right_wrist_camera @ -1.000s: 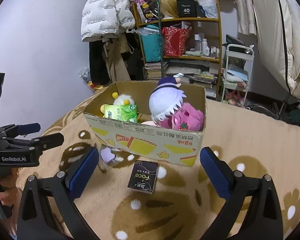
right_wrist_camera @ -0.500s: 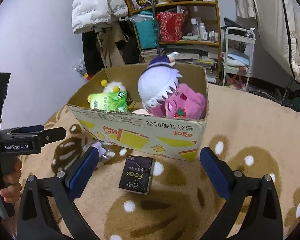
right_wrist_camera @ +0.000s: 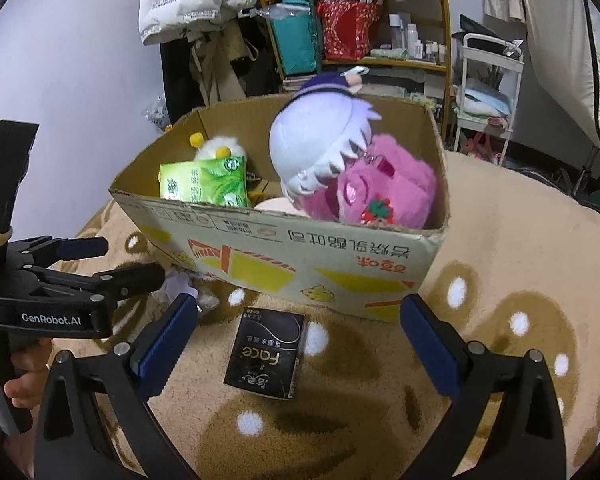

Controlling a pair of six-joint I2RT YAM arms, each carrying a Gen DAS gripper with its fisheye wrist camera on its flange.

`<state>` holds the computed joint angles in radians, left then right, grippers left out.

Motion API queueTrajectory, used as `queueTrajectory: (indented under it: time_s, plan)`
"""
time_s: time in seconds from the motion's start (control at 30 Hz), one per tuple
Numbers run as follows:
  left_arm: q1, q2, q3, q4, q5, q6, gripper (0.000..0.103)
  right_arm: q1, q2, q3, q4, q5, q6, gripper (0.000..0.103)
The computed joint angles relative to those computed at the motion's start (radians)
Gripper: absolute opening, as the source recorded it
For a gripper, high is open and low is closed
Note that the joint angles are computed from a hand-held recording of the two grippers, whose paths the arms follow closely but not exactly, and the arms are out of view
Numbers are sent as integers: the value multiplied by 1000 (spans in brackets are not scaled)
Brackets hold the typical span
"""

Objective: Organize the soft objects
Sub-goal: 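Move both tools down toward the clear bag and black tissue pack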

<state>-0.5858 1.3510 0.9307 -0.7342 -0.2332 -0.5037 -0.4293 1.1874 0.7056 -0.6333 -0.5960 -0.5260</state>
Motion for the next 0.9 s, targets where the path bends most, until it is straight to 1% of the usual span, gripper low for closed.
queueTrajectory:
  time_s: [0.13,0.37,0.5,0.7,0.9]
  plan:
    - [9,45,6,17,25,17,99,18,37,1,10,19,4,103]
    - [55,101,3,37,104,44,99,66,87,-3,24,51,12,103]
    - [83,137,5,50,133,49,99,92,110,0,34,71,22,103]
    - [123,184,9,71,186,86,99,131,143,-10,50,105,36,103]
    - [123,236,27,75,190,106,99,157,194,-10,72,130,57,103]
